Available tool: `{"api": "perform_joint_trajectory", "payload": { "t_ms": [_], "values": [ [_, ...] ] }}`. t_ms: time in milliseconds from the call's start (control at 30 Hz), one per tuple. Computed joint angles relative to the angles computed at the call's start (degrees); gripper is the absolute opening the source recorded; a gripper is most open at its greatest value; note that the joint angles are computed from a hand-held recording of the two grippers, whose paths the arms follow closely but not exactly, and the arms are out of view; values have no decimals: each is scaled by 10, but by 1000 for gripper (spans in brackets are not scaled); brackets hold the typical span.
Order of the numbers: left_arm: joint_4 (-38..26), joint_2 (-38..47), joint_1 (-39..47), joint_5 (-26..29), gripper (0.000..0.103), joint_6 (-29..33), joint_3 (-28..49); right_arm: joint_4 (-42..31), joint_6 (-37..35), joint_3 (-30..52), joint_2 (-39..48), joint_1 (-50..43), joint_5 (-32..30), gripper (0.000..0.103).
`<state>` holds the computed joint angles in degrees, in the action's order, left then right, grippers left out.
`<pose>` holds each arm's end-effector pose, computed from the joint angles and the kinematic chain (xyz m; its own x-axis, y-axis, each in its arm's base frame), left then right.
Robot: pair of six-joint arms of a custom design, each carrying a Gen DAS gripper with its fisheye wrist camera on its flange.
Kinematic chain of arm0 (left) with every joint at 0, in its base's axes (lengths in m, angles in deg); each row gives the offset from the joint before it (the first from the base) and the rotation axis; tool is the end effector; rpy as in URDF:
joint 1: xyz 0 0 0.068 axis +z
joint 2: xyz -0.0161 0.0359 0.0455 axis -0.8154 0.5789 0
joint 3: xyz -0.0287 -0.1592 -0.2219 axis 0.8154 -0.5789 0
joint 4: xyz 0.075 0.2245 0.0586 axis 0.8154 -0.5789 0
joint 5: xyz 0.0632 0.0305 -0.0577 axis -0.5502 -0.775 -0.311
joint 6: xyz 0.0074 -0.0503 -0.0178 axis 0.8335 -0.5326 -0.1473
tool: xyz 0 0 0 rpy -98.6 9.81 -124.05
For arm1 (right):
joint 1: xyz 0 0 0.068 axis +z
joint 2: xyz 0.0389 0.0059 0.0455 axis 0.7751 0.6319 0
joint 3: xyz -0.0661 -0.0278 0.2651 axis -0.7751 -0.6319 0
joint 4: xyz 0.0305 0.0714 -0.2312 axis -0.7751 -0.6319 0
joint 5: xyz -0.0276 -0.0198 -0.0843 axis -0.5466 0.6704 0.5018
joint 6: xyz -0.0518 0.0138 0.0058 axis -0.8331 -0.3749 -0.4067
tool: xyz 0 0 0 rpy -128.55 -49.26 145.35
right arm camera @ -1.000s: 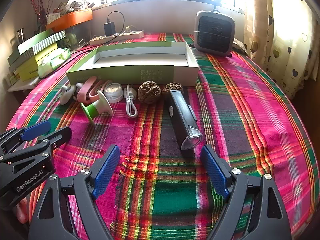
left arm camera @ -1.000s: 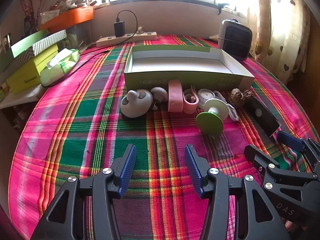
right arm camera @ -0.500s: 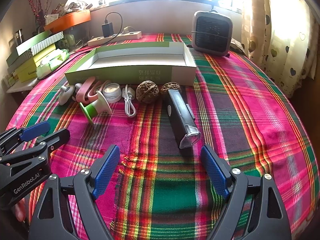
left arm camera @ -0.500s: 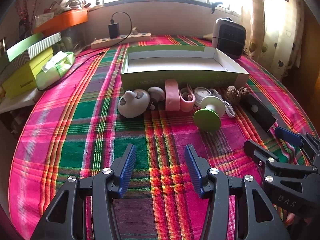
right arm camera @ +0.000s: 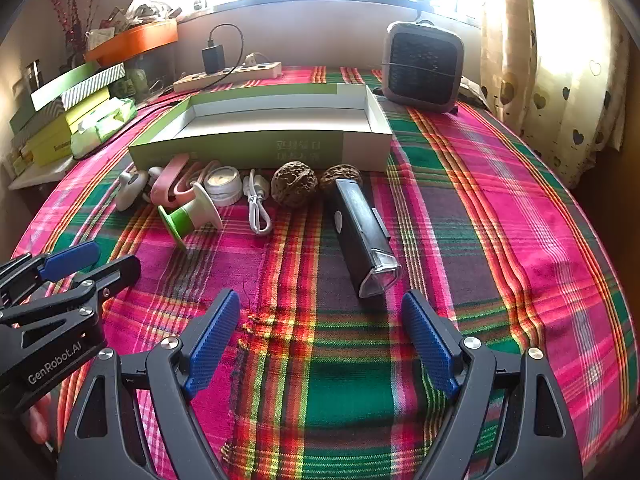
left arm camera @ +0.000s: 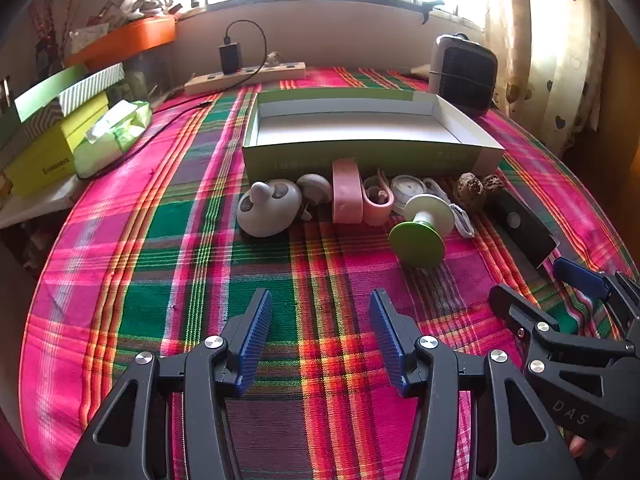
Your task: Organize objects
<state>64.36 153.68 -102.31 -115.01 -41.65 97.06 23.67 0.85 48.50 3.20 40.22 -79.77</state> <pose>0.1975 -0.1873 0.1273 -0.7337 -0.1391 -0.6651 -0.1758 0.9843 -0.0119 0.2195 -0.0300 0.1071 -0.7053 -0.2289 -0.6709 -0.2978 0.9545 -0.0126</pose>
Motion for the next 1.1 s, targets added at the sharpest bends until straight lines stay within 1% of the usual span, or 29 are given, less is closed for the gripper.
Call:
{"api": "perform_joint_trajectory", "payload": {
  "t_ms": [200,633,800,900,967,1033,1100],
  "values": [
    [7,5,-3,-8,50,-5,-2,8,0,-4,2,0,-1,83],
    [-5,19,-17,-32,50,-41,8,12,-1,-11,-2,0,-5,83],
    [-18,14,-11,-17,50,-33,14,-11,-17,6,5,-6,-15,83],
    [0,11,-10,-18,50,-22,3,-24,-32,13,7,-16,-28,83],
    [0,8,-9,-15,50,-23,1,-34,-46,16,7,-21,-34,83],
    [2,1,-6,-5,50,-12,-2,-51,-63,22,6,-29,-43,83],
    [20,-12,2,10,50,1,-17,-68,-76,32,8,-40,-51,83]
  ]
}}
